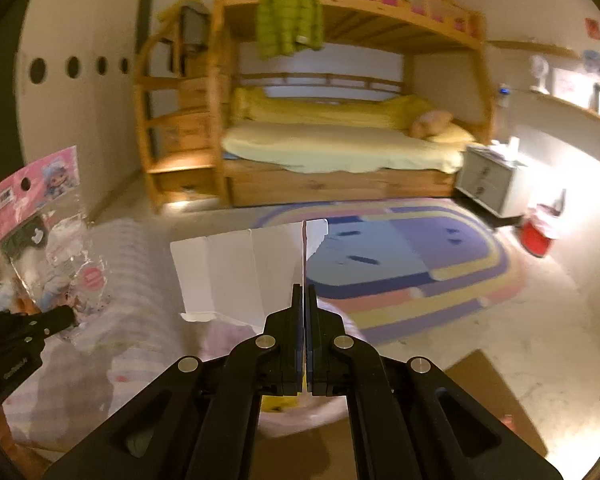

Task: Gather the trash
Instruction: 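Grasp the clear plastic bag with the left gripper while the right gripper holds the paper, then carry the bag and paper over the pink bin and open both grippers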

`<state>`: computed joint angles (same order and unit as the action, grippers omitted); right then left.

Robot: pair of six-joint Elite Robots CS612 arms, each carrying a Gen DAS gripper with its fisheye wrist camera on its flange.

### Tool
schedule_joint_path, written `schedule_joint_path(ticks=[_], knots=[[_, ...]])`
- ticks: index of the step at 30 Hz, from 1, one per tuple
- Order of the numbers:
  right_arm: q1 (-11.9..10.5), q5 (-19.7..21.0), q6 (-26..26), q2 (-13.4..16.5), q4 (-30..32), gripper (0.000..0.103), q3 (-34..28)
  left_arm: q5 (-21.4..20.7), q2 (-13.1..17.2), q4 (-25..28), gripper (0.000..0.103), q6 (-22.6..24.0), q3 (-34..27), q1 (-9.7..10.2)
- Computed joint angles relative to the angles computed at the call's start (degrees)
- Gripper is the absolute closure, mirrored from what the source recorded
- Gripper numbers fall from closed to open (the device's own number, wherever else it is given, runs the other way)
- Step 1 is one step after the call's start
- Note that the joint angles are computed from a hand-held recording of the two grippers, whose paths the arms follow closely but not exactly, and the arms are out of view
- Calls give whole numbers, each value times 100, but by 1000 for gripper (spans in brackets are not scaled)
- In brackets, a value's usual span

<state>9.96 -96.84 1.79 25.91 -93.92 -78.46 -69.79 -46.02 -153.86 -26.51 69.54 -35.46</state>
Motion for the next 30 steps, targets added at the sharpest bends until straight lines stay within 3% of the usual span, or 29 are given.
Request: schedule_joint_path(ticks=[7, 12, 14, 15, 16, 18, 21, 23, 30], knots=[[-49, -689, 45, -95, 154, 103, 509, -493, 673, 539, 99, 369, -1021, 38], [-71, -779, 85, -156, 257, 102, 816, -752, 1028, 907, 99, 505, -1591, 101], [-88, -725, 120, -174, 284, 102, 905, -870, 1134, 966, 94, 564, -1757, 127], [-97, -664, 145, -198, 309, 100, 974, -921, 1162, 971, 87, 586, -1797, 142], [-103, -620, 168, -215, 317, 100, 1029, -975, 1180, 958, 73, 606, -1821, 157], [-121, -403, 205, -245, 372, 93, 1098, -925, 1156, 877, 54, 607, -1781, 162], [-136, -285, 273, -255, 439, 74, 1072, -811, 1012, 671, 49, 615, -1558, 162], [-154, -159, 329, -222, 519, 73, 926, -737, 881, 554, 49, 558, -1352, 167], [-258, 895, 525, -161, 837, 73, 303, -107, 160, -129, 44, 382, -233, 78]])
